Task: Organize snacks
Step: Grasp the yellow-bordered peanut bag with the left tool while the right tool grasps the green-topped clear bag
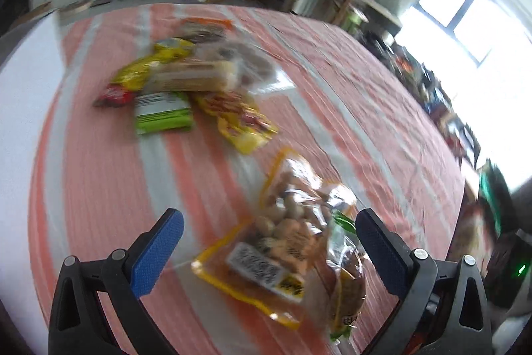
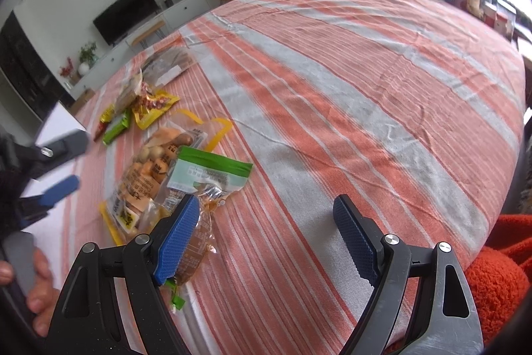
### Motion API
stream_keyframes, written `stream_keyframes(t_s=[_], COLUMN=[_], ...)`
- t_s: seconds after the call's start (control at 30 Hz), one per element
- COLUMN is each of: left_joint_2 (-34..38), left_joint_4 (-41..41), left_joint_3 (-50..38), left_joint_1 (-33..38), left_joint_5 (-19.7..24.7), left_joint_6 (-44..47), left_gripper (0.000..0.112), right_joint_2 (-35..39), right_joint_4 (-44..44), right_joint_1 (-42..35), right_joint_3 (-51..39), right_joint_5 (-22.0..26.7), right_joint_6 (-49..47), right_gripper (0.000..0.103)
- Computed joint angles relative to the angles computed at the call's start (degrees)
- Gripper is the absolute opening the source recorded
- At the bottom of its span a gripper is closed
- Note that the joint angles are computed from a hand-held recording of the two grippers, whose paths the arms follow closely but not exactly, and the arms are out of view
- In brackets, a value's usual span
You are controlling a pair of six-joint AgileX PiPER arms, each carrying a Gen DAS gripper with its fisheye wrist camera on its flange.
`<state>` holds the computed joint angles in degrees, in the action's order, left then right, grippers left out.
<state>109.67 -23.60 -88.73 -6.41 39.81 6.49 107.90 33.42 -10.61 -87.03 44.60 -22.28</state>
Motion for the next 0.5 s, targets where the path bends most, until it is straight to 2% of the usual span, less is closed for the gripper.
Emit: stream_keyframes(t_s=[0.1,0.13,0.17,0.23,0.3,0.4,0.43,0.5], left_joint_2=[4.5,5.5,5.9,7.1,4.8,-0.2,-1.6,-3.1], left_joint_4=[10.9,15.2,19.2,24.9,25.1,31.7,31.7,28.7], left_joint_3=[-7.8,-9.3,-9.9,-10.6,-6.3,2.1,4.2,6.6], left_joint_1=[-4.9,-6.5,-7.7,-9.0,-8.3,-7.5,-6.9,-5.4], left_joint_5=[5.4,6.6,7.9,10.2,8.9,6.4,5.6,3.9], left_joint_6=[0.0,-0.7,-2.0,-4.7,-6.7,-18.1,-20.0,-17.7], left_gripper=[0.096,0.093,0.083,0.078,0.077,0.077,0.076,0.076], right_joint_2=[1.5,1.7,2.1,2.9,2.9,2.9,3.0,2.0], right_joint_4=[14.3,16.5,18.0,19.2,16.7,14.5,15.0,16.4], right_joint_1=[-6.4,-7.3,-8.5,-9.5,-8.8,-8.0,-8.3,-8.6], right_joint_3=[0.8,1.3,1.2,0.4,-0.5,-1.2,-1.3,0.5], right_joint_5=[3.8,3.7,3.9,4.7,4.2,4.0,4.2,4.1], right_joint_6=[-5.1,-5.2,-5.0,-5.2,-4.3,-3.3,-3.5,-4.5], right_gripper=[0.084,0.084,0.084,0.084,0.084,0.084,0.084,0.084])
